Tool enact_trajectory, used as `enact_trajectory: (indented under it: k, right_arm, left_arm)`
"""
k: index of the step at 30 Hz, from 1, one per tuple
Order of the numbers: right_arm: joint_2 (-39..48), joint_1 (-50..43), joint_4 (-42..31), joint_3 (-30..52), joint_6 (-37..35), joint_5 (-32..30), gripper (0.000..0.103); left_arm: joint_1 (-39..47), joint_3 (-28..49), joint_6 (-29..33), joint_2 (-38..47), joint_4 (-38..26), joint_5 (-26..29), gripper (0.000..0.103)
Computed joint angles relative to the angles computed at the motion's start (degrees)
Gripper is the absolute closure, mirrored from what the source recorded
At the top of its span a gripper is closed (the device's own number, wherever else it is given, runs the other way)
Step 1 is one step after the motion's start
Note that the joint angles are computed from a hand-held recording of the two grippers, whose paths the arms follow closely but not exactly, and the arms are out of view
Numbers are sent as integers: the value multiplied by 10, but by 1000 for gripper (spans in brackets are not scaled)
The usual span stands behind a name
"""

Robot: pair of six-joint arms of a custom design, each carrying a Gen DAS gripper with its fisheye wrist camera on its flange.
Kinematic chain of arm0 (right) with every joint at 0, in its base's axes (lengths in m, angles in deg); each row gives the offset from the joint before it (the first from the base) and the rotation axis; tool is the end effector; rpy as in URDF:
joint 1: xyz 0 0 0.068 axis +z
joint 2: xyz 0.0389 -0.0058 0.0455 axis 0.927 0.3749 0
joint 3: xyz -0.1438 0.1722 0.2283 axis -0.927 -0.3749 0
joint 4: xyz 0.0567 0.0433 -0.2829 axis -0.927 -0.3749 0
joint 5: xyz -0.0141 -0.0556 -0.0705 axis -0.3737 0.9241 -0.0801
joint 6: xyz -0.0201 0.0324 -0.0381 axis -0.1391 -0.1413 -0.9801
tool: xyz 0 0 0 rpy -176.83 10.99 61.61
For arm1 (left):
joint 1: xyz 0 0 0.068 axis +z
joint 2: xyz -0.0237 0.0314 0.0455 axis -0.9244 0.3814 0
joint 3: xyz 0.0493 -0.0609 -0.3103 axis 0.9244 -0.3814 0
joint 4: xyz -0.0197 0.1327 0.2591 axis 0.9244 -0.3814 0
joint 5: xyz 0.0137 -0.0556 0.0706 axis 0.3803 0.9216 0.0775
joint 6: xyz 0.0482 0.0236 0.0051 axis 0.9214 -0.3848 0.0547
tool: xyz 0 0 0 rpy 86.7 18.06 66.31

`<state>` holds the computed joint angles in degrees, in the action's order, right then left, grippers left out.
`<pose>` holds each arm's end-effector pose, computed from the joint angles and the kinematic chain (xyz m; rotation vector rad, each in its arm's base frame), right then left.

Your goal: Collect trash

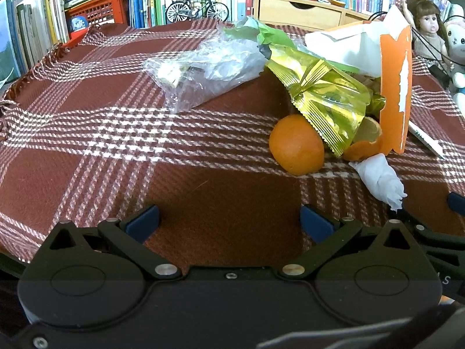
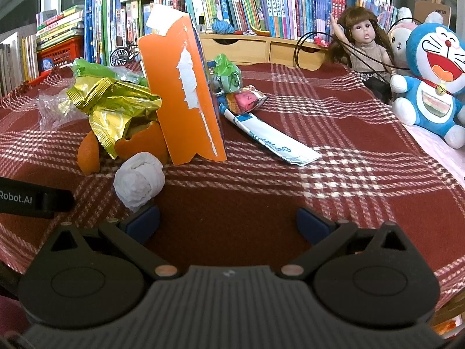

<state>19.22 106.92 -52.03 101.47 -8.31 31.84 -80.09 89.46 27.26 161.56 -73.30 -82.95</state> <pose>0.1927 0.1250 0.2602 0.3275 2.2065 -0.2017 0.3006 -0.0691 0.3048 0.3982 2.4303 -0.1430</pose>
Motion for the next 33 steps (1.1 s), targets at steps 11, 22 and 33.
enact_trajectory:
  k: [11,22,33]
  right_arm:
    - [-2,15,13,-13,7,21,0]
    - [-8,10,34,-22,-14,18,0]
    - [-13,18,61,-40,-16,32,0]
  left_arm:
    - [6,-18,8,-9,23,9,0]
    - [9,-32,13,-15,41,15,0]
    - [26,-81,32,-36,115,49,0]
